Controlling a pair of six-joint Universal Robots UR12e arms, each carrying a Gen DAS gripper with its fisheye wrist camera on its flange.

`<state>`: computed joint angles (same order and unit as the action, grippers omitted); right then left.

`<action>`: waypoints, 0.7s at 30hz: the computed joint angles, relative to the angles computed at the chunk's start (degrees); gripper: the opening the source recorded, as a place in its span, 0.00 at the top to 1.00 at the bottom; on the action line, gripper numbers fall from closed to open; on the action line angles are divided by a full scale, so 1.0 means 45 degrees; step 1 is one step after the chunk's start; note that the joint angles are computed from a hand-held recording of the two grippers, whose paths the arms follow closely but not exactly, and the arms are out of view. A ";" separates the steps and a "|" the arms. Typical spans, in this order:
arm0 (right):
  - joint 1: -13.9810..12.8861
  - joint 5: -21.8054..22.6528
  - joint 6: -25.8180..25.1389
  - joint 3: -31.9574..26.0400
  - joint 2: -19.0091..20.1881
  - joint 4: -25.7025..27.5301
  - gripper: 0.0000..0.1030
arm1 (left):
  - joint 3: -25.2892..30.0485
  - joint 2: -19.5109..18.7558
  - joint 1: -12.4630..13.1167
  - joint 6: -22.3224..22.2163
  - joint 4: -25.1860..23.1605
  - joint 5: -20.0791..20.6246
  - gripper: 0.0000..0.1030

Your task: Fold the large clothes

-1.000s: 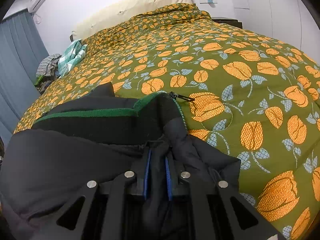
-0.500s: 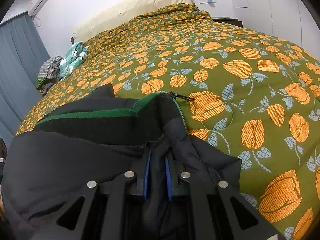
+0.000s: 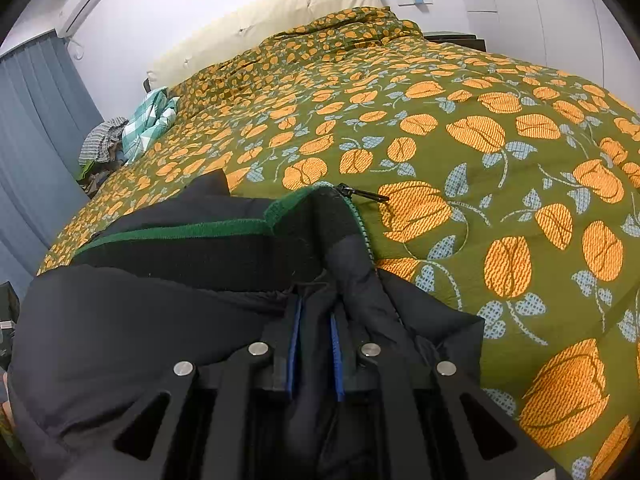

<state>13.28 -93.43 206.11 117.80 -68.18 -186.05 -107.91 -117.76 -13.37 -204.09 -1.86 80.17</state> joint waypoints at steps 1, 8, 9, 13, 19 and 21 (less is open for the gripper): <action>-0.0006 0.0001 -0.0008 0.0008 -0.0003 -0.0006 0.89 | 0.0002 -0.0002 0.0000 0.0000 0.0001 -0.0001 0.23; -0.0008 0.0006 -0.0005 0.0009 0.0006 -0.0031 0.89 | 0.0000 -0.0009 0.0003 -0.0004 0.0020 -0.0010 0.23; -0.0008 0.0006 -0.0005 0.0009 0.0006 -0.0031 0.89 | 0.0000 -0.0009 0.0003 -0.0004 0.0020 -0.0010 0.23; -0.0013 0.0009 -0.0018 0.0009 0.0002 -0.0012 0.89 | -0.0002 0.0019 -0.0002 0.0020 -0.0054 0.0028 0.23; -0.0016 -0.0005 -0.0052 0.0003 -0.0023 0.0036 0.87 | 0.0197 0.0243 -0.0159 0.0162 -0.0961 0.0551 0.22; -0.0001 -0.0055 -0.0089 -0.0010 -0.0092 0.0174 0.86 | 0.0511 0.0466 -0.0395 0.0428 -0.2110 0.1400 0.22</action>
